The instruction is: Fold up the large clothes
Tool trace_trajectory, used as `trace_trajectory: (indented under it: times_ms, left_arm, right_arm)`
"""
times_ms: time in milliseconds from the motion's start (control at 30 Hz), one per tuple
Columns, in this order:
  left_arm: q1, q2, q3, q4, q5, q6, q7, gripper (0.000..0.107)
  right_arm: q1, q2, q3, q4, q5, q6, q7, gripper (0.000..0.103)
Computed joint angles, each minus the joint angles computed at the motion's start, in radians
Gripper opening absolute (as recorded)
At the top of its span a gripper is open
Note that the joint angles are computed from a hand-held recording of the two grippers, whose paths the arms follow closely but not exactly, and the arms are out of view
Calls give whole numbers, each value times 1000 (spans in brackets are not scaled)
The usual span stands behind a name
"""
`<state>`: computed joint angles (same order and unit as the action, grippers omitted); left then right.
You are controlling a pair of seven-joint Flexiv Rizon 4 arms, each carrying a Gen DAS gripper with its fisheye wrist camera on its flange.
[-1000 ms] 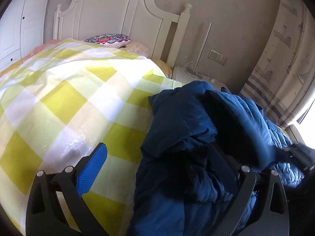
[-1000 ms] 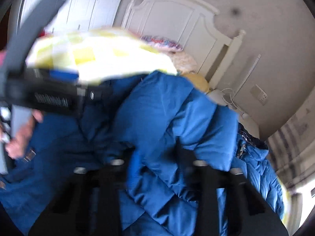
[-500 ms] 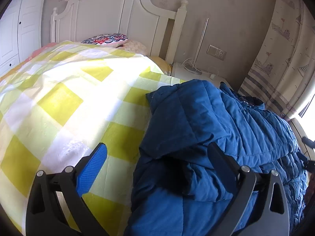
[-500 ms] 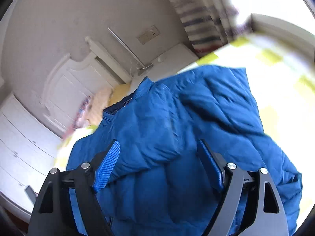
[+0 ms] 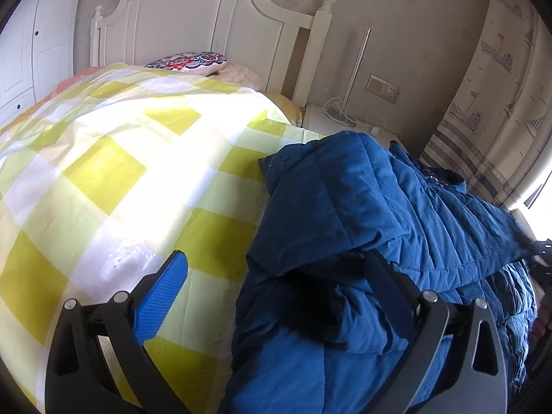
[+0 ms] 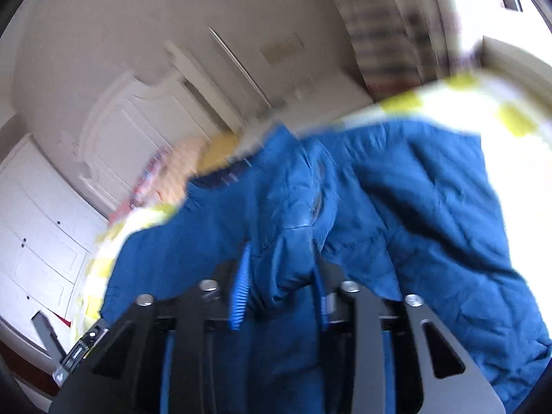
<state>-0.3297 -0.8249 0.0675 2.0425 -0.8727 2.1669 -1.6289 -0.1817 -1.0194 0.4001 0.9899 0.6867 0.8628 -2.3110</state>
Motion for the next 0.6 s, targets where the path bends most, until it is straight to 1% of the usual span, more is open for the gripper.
trace_trajectory:
  times_ms: [67, 133, 167, 200, 233, 300, 333, 367, 400, 467, 500, 533, 567, 600]
  left_arm:
    - [-6, 0, 4, -1, -7, -3, 6, 101]
    - [-14, -1, 9, -3, -13, -2, 15, 101]
    - [-19, -2, 12, -4, -20, 0, 21, 101]
    - [-26, -4, 15, -7, -29, -1, 30, 101]
    - [-29, -4, 16, -9, -38, -5, 39, 101]
    - [-27, -4, 14, -14, -46, -17, 49, 101]
    - [-25, -3, 12, -15, -49, -22, 50, 101]
    - [-32, -4, 16, -19, -65, -30, 57, 101]
    - [-28, -3, 13, -18, -63, -31, 52, 101]
    - [-14, 0, 4, -13, -45, -29, 35, 101]
    - [-12, 0, 5, -12, -44, -30, 31, 101]
    - [-14, -1, 7, -12, -45, -33, 31, 101]
    - [-20, -2, 12, -17, -52, -40, 37, 101]
    - [-29, -4, 19, -21, -60, -45, 45, 101]
  right_arm:
    - [-59, 68, 66, 96, 72, 95, -149, 26]
    - [-118, 118, 106, 153, 140, 126, -237, 25]
    - [-134, 128, 108, 160, 163, 124, -251, 25]
    - [-139, 134, 95, 159, 169, 105, -238, 25]
    - [-125, 133, 66, 149, 153, 82, -209, 25]
    - [-76, 127, -3, 152, 98, 77, -154, 25]
    - [-35, 115, -54, 155, 47, 80, -97, 26]
    - [-7, 90, -93, 145, -6, 62, -21, 27]
    - [-6, 75, -99, 140, -22, 50, 10, 28]
    - [-29, 65, -74, 138, -28, 53, 23, 44]
    - [-37, 74, -65, 149, -27, 66, 27, 53]
    - [-49, 95, -48, 172, -10, 120, 7, 53]
    - [-65, 110, -20, 193, 14, 179, -39, 53]
    - [-80, 127, 16, 216, 42, 258, -114, 53]
